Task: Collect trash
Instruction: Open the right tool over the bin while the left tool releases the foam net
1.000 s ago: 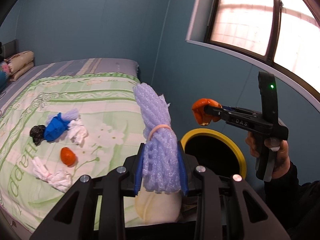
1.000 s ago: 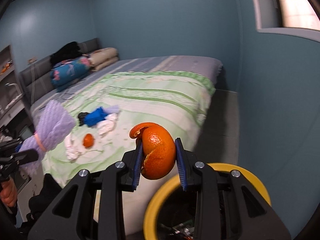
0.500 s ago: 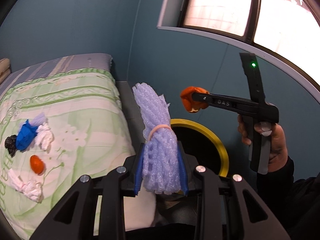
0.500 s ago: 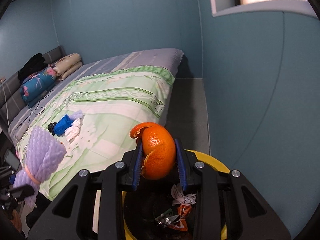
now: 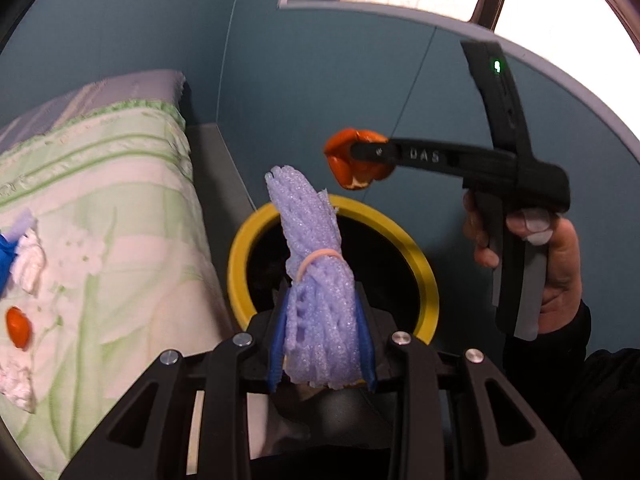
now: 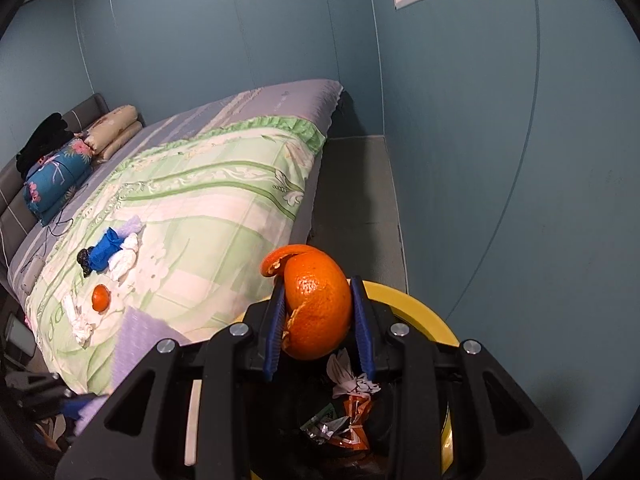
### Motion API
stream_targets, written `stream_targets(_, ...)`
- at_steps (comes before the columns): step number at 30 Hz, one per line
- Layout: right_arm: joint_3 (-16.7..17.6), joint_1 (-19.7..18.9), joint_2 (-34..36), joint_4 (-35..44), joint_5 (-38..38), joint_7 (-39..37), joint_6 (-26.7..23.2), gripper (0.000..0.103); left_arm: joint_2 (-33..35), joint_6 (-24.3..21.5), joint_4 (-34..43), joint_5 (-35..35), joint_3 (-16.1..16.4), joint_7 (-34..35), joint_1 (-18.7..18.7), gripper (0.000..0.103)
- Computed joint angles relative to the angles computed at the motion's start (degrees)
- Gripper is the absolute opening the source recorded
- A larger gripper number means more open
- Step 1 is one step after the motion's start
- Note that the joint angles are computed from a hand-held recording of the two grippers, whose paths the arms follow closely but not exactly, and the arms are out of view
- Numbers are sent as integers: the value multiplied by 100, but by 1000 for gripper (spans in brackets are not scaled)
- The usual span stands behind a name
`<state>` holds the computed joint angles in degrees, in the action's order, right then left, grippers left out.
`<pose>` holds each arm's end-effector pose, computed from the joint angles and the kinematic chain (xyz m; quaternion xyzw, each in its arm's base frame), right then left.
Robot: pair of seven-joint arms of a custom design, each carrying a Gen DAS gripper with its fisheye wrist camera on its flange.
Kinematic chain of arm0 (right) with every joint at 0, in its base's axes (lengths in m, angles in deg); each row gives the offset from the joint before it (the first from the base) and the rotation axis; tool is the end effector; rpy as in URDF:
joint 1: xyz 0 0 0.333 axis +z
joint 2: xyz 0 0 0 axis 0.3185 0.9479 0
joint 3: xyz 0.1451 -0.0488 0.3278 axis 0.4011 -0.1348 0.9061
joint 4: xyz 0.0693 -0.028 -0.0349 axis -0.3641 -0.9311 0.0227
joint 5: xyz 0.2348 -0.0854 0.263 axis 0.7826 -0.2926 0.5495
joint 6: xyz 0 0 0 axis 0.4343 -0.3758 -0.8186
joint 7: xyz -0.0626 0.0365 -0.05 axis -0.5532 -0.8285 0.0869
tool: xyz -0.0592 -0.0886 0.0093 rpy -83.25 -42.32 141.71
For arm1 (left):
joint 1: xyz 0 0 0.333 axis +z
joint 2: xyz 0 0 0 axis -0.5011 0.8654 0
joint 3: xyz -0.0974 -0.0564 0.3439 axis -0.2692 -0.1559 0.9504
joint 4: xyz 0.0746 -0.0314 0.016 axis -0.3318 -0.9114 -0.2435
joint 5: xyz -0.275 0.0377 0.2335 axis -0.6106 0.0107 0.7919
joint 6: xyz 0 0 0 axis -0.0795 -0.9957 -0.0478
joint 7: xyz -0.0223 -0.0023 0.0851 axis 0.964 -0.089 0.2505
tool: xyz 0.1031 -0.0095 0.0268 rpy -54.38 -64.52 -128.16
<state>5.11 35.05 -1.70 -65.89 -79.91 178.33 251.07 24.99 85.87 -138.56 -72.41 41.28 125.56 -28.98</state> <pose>0.6681 0.2186 0.5169 -0.6821 0.6055 -0.2007 0.3576 0.5901 -0.0663 0.5116 -0.5233 0.7556 -0.3814 0.0985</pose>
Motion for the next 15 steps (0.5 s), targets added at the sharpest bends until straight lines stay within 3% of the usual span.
stream_targets(8, 89, -161, 290, 339, 239, -40, -557, 30, 418, -398, 281, 529, -43, -738, 43, 28)
stream_targets(15, 109, -181, 359, 408, 312, -89, -674, 30, 599, -603, 388, 718, -152, -910, 132, 28)
